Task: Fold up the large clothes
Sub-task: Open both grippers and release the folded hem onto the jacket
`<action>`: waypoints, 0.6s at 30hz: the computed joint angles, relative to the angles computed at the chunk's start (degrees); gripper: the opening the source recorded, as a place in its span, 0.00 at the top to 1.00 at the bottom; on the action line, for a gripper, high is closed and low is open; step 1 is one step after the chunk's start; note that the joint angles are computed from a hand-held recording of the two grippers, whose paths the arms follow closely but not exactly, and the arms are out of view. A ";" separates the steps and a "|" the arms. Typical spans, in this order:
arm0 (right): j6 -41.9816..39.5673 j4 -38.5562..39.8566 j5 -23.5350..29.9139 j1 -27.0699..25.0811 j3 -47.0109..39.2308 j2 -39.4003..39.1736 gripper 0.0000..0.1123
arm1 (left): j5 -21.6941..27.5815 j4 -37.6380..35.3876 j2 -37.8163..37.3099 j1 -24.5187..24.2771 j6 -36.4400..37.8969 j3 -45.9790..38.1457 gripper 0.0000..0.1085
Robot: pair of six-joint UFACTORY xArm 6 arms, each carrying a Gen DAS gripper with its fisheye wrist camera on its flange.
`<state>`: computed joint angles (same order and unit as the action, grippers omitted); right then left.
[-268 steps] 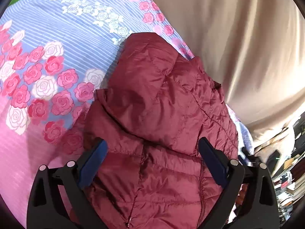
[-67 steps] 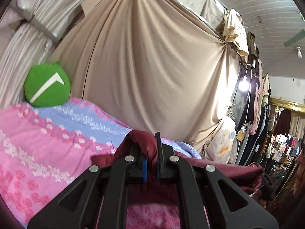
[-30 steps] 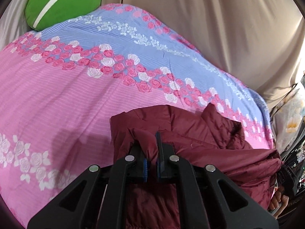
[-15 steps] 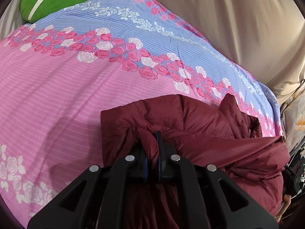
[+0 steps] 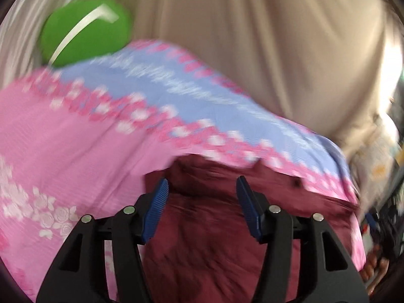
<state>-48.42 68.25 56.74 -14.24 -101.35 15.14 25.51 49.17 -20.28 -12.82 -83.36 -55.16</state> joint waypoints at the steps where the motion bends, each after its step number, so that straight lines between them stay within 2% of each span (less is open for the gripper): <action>1: -2.07 0.01 1.32 0.29 1.99 -2.26 0.65 | 0.58 -1.01 -0.11 -1.81 2.83 -0.93 0.50; 4: -6.83 -0.52 10.71 1.47 7.92 -7.89 0.65 | 2.94 -5.13 2.23 -8.09 12.83 -4.73 0.50; 6: -9.25 -2.73 14.49 3.01 12.55 -11.13 0.65 | 2.25 -12.10 5.23 -11.22 20.46 -6.32 0.50; 9: -14.32 -5.91 15.23 5.65 20.45 -16.26 0.67 | -0.07 -21.36 8.50 -13.39 26.97 -5.72 0.50; 11: -15.91 -8.22 15.59 6.50 23.77 -18.08 0.68 | 0.89 -21.81 10.06 -14.13 26.99 -5.70 0.50; 12: -16.26 -9.91 13.73 7.37 25.31 -18.59 0.74 | 2.67 -19.65 10.69 -14.44 25.06 -5.77 0.50; 14: -15.97 -11.71 9.75 8.14 26.54 -18.73 0.75 | 7.07 -14.12 11.10 -14.57 20.26 -5.91 0.50; 18: -11.98 -12.47 3.96 5.07 24.18 -15.05 0.78 | 14.38 -7.49 9.18 -14.26 13.67 -4.20 0.50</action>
